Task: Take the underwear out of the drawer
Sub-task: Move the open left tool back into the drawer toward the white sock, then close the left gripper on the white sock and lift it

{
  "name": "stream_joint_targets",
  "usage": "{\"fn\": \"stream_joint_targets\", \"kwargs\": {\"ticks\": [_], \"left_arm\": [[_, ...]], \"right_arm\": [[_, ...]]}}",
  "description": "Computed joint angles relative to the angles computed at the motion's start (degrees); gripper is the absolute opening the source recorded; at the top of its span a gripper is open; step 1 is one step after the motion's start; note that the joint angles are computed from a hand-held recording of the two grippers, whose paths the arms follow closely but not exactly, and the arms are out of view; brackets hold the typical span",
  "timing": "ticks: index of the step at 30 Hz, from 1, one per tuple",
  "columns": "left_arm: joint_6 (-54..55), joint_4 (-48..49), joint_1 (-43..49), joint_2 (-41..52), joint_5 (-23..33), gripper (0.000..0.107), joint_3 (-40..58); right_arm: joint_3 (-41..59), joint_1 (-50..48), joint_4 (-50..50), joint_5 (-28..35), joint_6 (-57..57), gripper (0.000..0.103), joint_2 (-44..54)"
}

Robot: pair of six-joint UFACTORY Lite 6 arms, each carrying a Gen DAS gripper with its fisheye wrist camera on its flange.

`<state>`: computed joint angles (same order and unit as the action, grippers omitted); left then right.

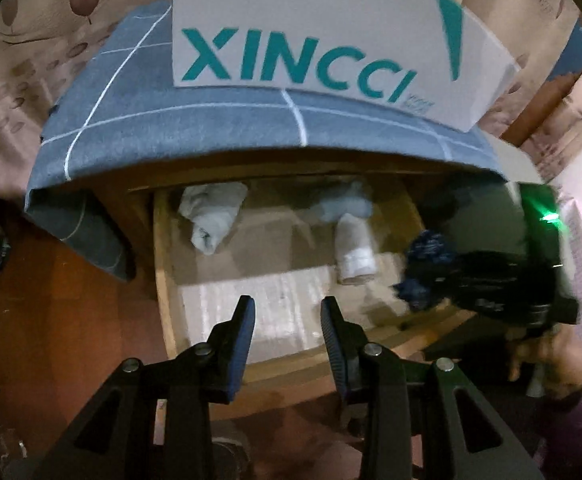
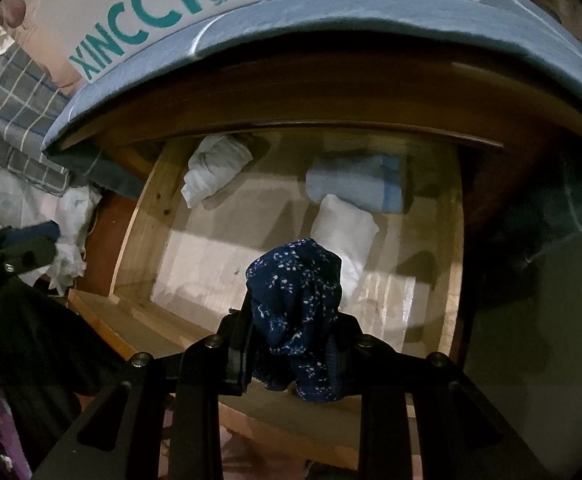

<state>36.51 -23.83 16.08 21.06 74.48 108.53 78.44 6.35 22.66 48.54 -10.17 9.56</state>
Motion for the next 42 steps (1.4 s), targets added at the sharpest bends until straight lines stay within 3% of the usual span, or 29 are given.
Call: {"fn": "stream_joint_targets", "kwargs": {"ticks": [4, 11, 15, 18, 22, 34, 42], "left_arm": [[0.86, 2.40, -2.56, -3.22, -6.35, 0.035, -6.95], [1.08, 2.05, -9.36, -6.76, -8.41, 0.035, -14.64], [-6.95, -0.19, -14.07, -3.22, -8.59, 0.035, -12.64], [-14.84, 0.65, -18.57, -0.72, -11.72, 0.035, -11.80], [-22.99, -0.12, -22.03, 1.18, -16.68, 0.035, -13.84], [-35.21, 0.68, -25.62, 11.77, -20.69, 0.035, -10.29], [-43.81, 5.40, -26.66, 19.41, -18.85, 0.035, -2.67]], "right_arm": [[-0.51, -1.25, 0.00, 0.32, 0.46, 0.025, -2.15], [-4.26, -1.64, -0.07, 0.16, 0.45, 0.025, -13.04], [-5.71, -3.49, 0.22, 0.17, 0.50, 0.025, -21.42], [-5.76, -6.69, 0.12, 1.05, -0.48, 0.025, -25.79], [-7.63, -13.93, 8.43, 2.31, -8.22, 0.026, -29.92], [-9.25, -23.39, 22.76, 7.91, -19.43, 0.026, -31.37], [-9.66, -26.73, 28.03, 10.98, -22.74, 0.026, -30.93]]}}
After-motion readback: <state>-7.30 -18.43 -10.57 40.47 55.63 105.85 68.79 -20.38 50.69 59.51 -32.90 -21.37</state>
